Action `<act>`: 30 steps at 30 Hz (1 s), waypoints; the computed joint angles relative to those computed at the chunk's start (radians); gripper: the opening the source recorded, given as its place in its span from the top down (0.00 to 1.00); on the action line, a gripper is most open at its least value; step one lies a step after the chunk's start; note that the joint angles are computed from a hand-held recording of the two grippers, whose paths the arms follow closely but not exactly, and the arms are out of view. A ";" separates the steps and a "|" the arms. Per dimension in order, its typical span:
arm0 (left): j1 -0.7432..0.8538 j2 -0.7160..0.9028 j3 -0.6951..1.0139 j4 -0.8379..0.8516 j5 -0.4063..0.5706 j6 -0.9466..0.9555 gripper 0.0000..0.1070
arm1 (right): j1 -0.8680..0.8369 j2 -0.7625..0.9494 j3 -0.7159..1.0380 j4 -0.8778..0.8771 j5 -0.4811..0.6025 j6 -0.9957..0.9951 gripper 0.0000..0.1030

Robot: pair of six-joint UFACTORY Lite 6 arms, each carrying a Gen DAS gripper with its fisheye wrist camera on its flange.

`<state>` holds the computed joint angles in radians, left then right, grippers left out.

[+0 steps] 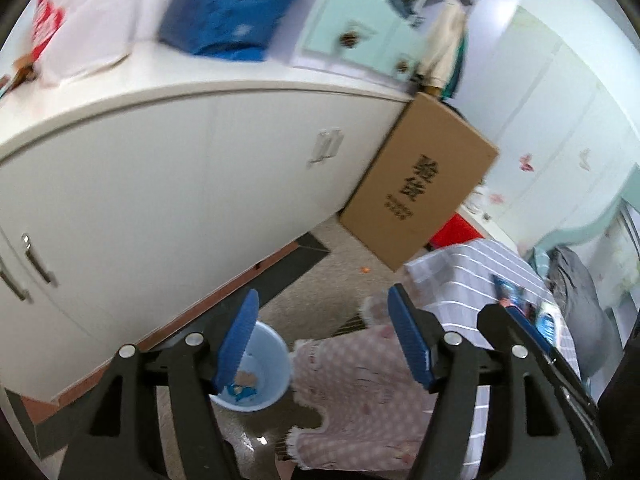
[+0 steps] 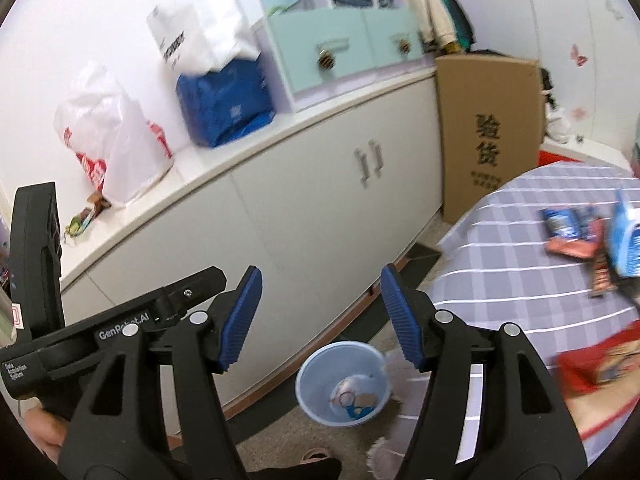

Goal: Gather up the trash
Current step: 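Grasp the red snack bag with the left gripper while the right gripper grasps a blue wrapper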

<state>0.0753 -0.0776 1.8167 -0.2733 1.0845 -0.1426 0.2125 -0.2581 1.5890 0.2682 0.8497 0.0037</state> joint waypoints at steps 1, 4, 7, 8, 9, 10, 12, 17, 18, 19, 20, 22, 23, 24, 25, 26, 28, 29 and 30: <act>-0.049 0.000 0.010 0.030 -0.004 -0.034 0.38 | -0.045 -0.017 0.004 0.027 0.021 -0.033 0.40; -0.236 0.029 0.070 0.145 -0.005 -0.157 0.37 | -0.269 -0.058 0.011 0.184 0.112 -0.208 0.39; -0.419 0.073 0.128 0.253 -0.003 -0.268 0.37 | -0.555 -0.059 0.026 0.363 0.233 -0.397 0.38; -0.465 0.093 0.150 0.276 0.001 -0.296 0.37 | -0.648 -0.052 0.030 0.425 0.280 -0.464 0.38; -0.504 0.116 0.176 0.293 0.008 -0.320 0.37 | -0.730 -0.040 0.040 0.468 0.320 -0.515 0.38; -0.549 0.149 0.210 0.313 0.013 -0.345 0.37 | -0.799 -0.026 0.049 0.501 0.351 -0.556 0.38; -0.624 0.239 0.314 0.348 0.044 -0.376 0.37 | -0.941 0.007 0.063 0.559 0.410 -0.635 0.38; -0.746 0.368 0.447 0.396 0.088 -0.404 0.37 | -1.153 0.098 0.098 0.623 0.489 -0.745 0.38; -0.762 0.396 0.481 0.397 0.103 -0.399 0.37 | -1.190 0.123 0.108 0.630 0.502 -0.757 0.38; -0.787 0.404 0.481 0.397 0.101 -0.395 0.37 | -1.224 0.137 0.108 0.642 0.517 -0.774 0.38; -0.808 0.415 0.487 0.394 0.098 -0.385 0.37 | -1.249 0.152 0.110 0.647 0.524 -0.783 0.38; -0.842 0.428 0.489 0.383 0.090 -0.363 0.37 | -1.294 0.165 0.099 0.653 0.537 -0.810 0.38; -0.858 0.427 0.477 0.376 0.080 -0.347 0.37 | -1.316 0.173 0.097 0.659 0.544 -0.821 0.38; -0.871 0.425 0.465 0.369 0.071 -0.326 0.37 | -1.338 0.180 0.096 0.664 0.553 -0.830 0.38; -0.891 0.425 0.457 0.367 0.066 -0.305 0.37 | -1.352 0.180 0.091 0.667 0.560 -0.835 0.38; -0.914 0.432 0.457 0.380 0.065 -0.295 0.36 | -1.372 0.184 0.090 0.672 0.571 -0.842 0.38; -0.945 0.432 0.442 0.403 0.060 -0.273 0.36 | -1.409 0.184 0.080 0.683 0.589 -0.858 0.37; -0.960 0.435 0.436 0.410 0.058 -0.261 0.36 | -1.424 0.183 0.076 0.686 0.598 -0.866 0.37; -0.967 0.435 0.429 0.413 0.054 -0.257 0.36 | -1.440 0.182 0.070 0.691 0.609 -0.875 0.37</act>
<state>-0.8921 0.3569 2.2460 0.1397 1.1384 -0.3994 -1.2270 -0.0764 1.6588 0.9592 1.4586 -0.8708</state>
